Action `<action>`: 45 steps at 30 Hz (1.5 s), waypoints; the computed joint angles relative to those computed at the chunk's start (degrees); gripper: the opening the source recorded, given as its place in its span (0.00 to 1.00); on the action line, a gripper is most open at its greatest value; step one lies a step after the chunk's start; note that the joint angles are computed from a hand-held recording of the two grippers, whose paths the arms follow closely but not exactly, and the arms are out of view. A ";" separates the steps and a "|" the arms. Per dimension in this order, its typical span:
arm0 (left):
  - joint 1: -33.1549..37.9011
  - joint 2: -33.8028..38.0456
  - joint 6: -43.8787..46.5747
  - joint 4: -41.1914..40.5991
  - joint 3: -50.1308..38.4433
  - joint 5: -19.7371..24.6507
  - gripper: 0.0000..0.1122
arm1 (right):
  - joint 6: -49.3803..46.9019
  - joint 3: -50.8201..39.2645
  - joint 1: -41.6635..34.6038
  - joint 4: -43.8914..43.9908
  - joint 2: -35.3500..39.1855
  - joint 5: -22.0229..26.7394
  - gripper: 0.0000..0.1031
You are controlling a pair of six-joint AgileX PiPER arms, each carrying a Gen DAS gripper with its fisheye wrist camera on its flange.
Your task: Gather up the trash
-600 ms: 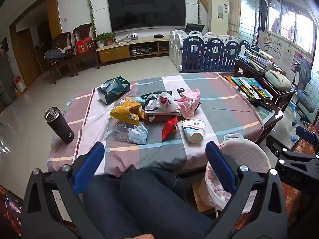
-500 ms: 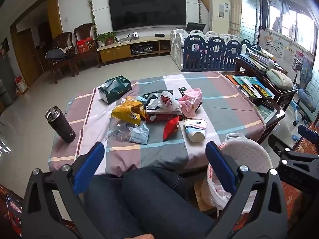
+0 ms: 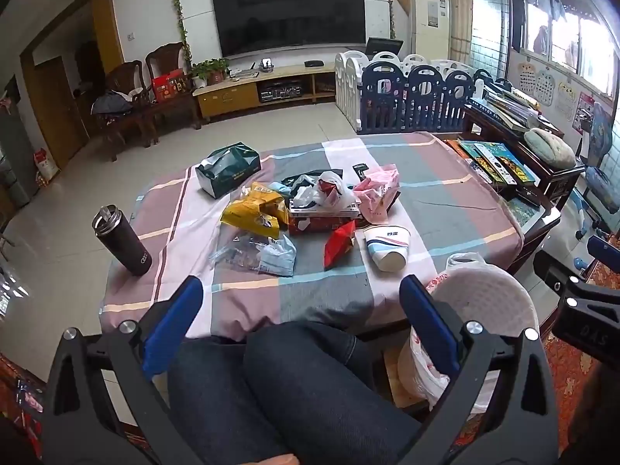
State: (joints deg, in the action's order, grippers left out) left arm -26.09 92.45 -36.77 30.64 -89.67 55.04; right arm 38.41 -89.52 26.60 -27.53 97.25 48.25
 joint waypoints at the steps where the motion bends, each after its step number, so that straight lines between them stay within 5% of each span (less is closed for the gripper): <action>1: 0.15 -0.08 0.00 -0.10 0.24 -0.27 0.90 | -0.07 -0.20 0.09 0.00 0.12 0.10 0.98; 45: 1.36 0.35 0.63 -1.49 0.46 -0.37 0.90 | -0.89 -0.57 -0.34 1.24 0.46 0.07 0.98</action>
State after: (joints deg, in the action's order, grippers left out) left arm -24.74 92.80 -36.14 29.14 -89.21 54.67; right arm 37.52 -90.09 26.25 -26.28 97.71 48.31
